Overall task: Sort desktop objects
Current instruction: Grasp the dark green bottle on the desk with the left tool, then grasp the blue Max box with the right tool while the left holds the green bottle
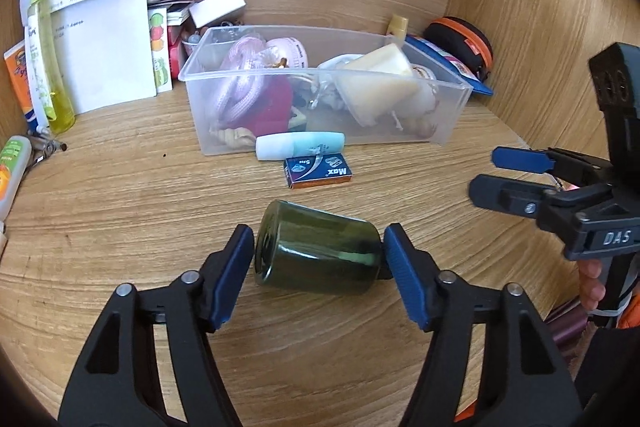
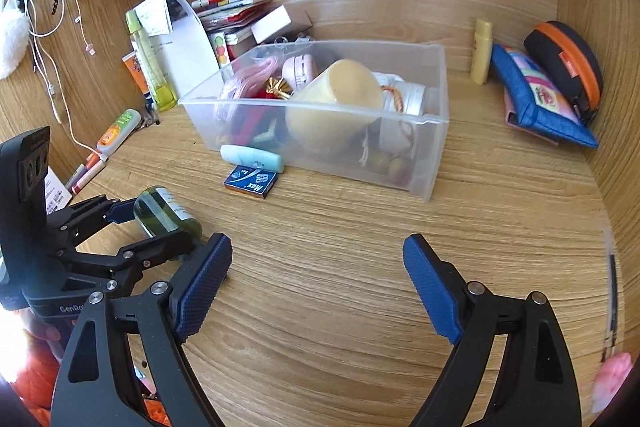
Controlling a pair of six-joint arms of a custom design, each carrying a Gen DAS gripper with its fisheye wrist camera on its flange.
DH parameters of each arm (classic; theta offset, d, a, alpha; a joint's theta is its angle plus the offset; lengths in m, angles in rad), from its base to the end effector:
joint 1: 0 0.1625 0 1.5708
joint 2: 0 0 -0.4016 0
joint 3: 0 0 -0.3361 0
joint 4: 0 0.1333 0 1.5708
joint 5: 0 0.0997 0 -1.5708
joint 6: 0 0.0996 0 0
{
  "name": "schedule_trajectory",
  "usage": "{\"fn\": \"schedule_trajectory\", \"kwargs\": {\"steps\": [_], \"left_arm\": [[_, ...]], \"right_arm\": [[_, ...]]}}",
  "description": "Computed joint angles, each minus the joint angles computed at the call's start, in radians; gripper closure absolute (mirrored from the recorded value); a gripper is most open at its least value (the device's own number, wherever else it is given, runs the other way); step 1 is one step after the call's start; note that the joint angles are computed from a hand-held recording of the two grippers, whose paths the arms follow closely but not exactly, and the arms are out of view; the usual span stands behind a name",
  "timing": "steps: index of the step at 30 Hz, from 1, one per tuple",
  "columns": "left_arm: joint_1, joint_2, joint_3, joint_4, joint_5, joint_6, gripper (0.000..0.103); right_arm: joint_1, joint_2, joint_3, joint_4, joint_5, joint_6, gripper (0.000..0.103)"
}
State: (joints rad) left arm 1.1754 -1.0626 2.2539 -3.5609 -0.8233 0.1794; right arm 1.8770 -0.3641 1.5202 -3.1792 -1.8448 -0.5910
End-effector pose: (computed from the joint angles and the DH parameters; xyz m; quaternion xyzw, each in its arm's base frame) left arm 0.0153 -0.4851 0.2216 0.1070 0.8628 -0.3962 0.2954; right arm 0.2950 -0.5803 -0.0448 0.3911 -0.8832 0.2010 0.1633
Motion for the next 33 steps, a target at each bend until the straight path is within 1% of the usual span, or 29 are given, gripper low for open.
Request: {"fn": "schedule_trajectory", "kwargs": {"steps": [1, 2, 3, 5, 7, 9, 10, 15, 16, 19, 24, 28, 31, 33], "left_arm": [[-0.007, 0.009, 0.005, -0.038, 0.016, 0.018, 0.045], [-0.016, 0.016, 0.007, -0.059, 0.038, 0.032, 0.045], [-0.018, 0.016, 0.010, -0.072, 0.040, 0.046, 0.045], [-0.011, 0.003, 0.017, -0.076, 0.008, 0.061, 0.045], [-0.005, -0.006, 0.020, -0.085, 0.005, 0.059, 0.045], [0.011, -0.033, 0.029, -0.088, -0.033, 0.057, 0.045], [0.017, -0.044, 0.032, -0.093, -0.039, 0.057, 0.045], [0.054, -0.099, 0.043, -0.114, -0.049, 0.061, 0.045], [0.066, -0.118, 0.045, -0.110, -0.060, 0.062, 0.045], [0.087, -0.149, 0.050, -0.113, -0.065, 0.067, 0.045], [0.112, -0.181, 0.059, -0.110, -0.083, 0.071, 0.045], [0.126, -0.192, 0.059, -0.100, -0.095, 0.075, 0.045], [0.138, -0.194, 0.053, -0.088, -0.110, 0.077, 0.045], [0.143, -0.194, 0.051, -0.083, -0.116, 0.077, 0.045]], "right_arm": [[0.002, 0.006, -0.008, 0.008, -0.004, 0.004, 0.017], [0.004, 0.012, -0.016, 0.012, -0.008, 0.006, 0.017], [0.006, 0.018, -0.022, 0.012, -0.011, 0.006, 0.017], [0.014, 0.035, -0.039, 0.009, -0.027, 0.000, 0.017], [0.024, 0.055, -0.064, 0.015, -0.045, -0.004, 0.017], [0.034, 0.076, -0.093, 0.028, -0.059, -0.005, 0.017], [0.039, 0.087, -0.109, 0.036, -0.066, -0.004, 0.017], [0.066, 0.145, -0.197, 0.092, -0.090, 0.008, 0.017], [0.072, 0.160, -0.219, 0.106, -0.097, 0.007, 0.017], [0.094, 0.211, -0.294, 0.146, -0.145, 0.010, 0.017], [0.114, 0.271, -0.393, 0.202, -0.165, 0.043, 0.017], [0.128, 0.314, -0.453, 0.224, -0.198, 0.053, 0.019], [0.139, 0.349, -0.488, 0.200, -0.245, 0.033, 0.026], [0.144, 0.370, -0.513, 0.199, -0.275, 0.023, 0.039]]}}
